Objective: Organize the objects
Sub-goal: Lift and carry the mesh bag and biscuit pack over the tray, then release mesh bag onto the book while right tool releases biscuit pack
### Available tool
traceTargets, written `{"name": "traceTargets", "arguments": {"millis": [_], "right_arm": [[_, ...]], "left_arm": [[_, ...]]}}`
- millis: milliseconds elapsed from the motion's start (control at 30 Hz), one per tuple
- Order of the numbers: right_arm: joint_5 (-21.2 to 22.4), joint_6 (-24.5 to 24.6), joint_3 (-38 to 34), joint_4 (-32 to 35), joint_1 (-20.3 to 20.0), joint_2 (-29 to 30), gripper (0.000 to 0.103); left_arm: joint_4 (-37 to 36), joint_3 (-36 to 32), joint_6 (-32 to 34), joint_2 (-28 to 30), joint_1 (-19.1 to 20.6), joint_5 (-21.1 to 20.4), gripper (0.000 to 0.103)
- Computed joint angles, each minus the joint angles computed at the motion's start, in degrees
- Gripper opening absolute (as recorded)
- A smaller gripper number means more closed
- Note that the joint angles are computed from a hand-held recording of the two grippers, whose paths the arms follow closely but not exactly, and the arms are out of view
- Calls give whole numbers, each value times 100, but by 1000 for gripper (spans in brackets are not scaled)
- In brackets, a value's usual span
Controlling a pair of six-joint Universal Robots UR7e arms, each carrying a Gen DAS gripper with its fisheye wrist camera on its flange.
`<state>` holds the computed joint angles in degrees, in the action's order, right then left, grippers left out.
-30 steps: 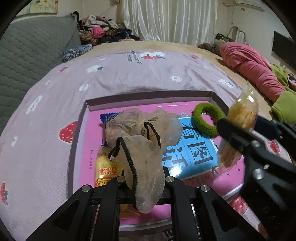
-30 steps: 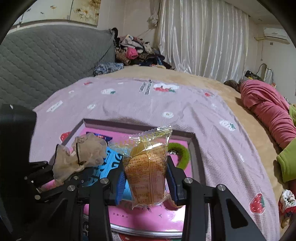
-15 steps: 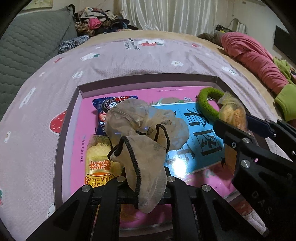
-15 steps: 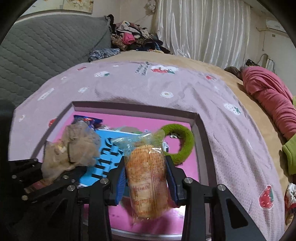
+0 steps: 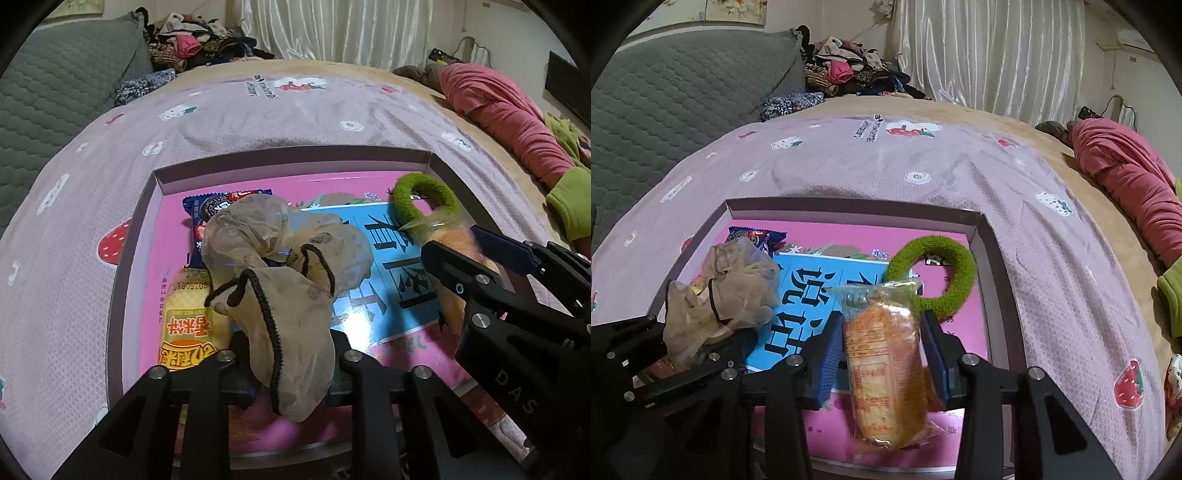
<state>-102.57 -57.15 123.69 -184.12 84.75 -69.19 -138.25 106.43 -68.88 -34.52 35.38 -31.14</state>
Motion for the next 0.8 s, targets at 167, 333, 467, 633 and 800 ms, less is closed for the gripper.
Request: {"name": "traceTargets", "arguments": {"millis": [167, 333, 467, 633, 800], "right_arm": [[86, 28, 31, 1, 4, -82, 47], [129, 120, 15, 17, 1, -137, 49], [168, 146, 22, 42, -2, -183, 50], [217, 168, 30, 15, -4, -233, 51], [293, 209, 46, -9, -3, -331, 56]], "left_arm": [[60, 12, -36, -32, -7, -25, 36], [160, 0, -68, -49, 0, -30, 43], [285, -15, -119, -60, -36, 16, 56], [355, 52, -223, -140, -119, 114, 65], [546, 84, -442, -235, -177, 169, 75]]}}
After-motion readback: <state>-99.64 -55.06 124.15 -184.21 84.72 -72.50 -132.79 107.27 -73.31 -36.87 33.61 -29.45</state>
